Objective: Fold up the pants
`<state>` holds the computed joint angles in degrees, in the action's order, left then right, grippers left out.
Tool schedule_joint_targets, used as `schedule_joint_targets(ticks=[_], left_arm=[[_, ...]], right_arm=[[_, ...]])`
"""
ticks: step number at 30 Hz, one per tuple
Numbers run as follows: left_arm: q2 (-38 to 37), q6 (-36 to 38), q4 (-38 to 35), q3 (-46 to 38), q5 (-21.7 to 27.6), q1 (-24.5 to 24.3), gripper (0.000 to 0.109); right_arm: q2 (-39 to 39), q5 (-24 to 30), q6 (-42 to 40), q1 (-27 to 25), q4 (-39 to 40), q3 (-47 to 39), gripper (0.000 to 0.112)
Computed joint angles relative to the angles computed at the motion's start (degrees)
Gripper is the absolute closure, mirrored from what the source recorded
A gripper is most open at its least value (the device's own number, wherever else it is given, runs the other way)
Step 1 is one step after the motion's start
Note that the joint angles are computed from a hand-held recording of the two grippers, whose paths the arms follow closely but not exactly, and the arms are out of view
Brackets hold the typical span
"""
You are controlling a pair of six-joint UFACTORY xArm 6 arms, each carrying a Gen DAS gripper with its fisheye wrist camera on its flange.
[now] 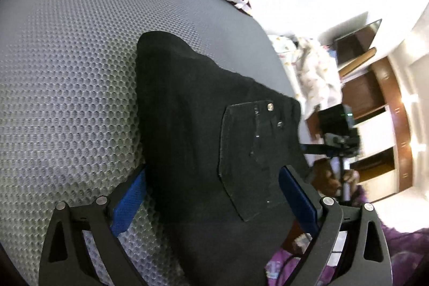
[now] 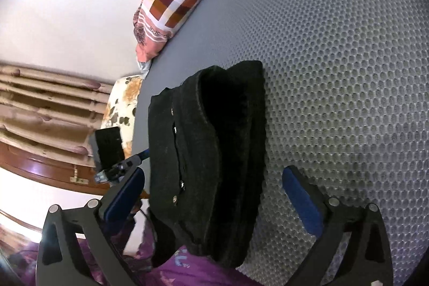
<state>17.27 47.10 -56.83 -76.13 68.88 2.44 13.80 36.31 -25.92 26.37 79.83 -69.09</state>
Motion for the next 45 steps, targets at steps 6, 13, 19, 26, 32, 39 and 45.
schedule_joint_targets(ticks=[6,13,19,26,32,39,45], left_arm=[[2.76,-0.47,-1.92,-3.15,6.77,2.30,0.014],[5.98,-1.32,-2.10,-7.54,14.48,3.58,0.014],[9.90,-2.48,-4.13,-12.10,20.82,5.00,0.014],[11.39,-3.49,-2.68,-14.94,22.86,5.14,0.014],[8.99,-1.40,-1.99,-11.93,19.71,3.70,0.014],[3.58,-2.94,2.55,-6.50,10.04,-0.01,0.008],[-0.10,-4.23,4.45,-1.66,1.40,-2.23,0.051]], right_arm=[[3.50,5.39,1.81,-0.52,-5.01,-4.95,0.009],[6.65,7.51,3.18,0.00,-6.75,-9.19,0.009],[7.06,7.70,-1.78,1.14,-3.47,-9.65,0.009],[7.93,7.64,2.47,1.59,-11.49,-11.74,0.013],[6.72,2.01,-2.88,4.09,-7.35,-9.17,0.018],[7.13,2.63,-0.28,3.09,-8.87,-9.60,0.038],[7.34,-4.34,5.19,5.87,-12.83,-8.92,0.079]])
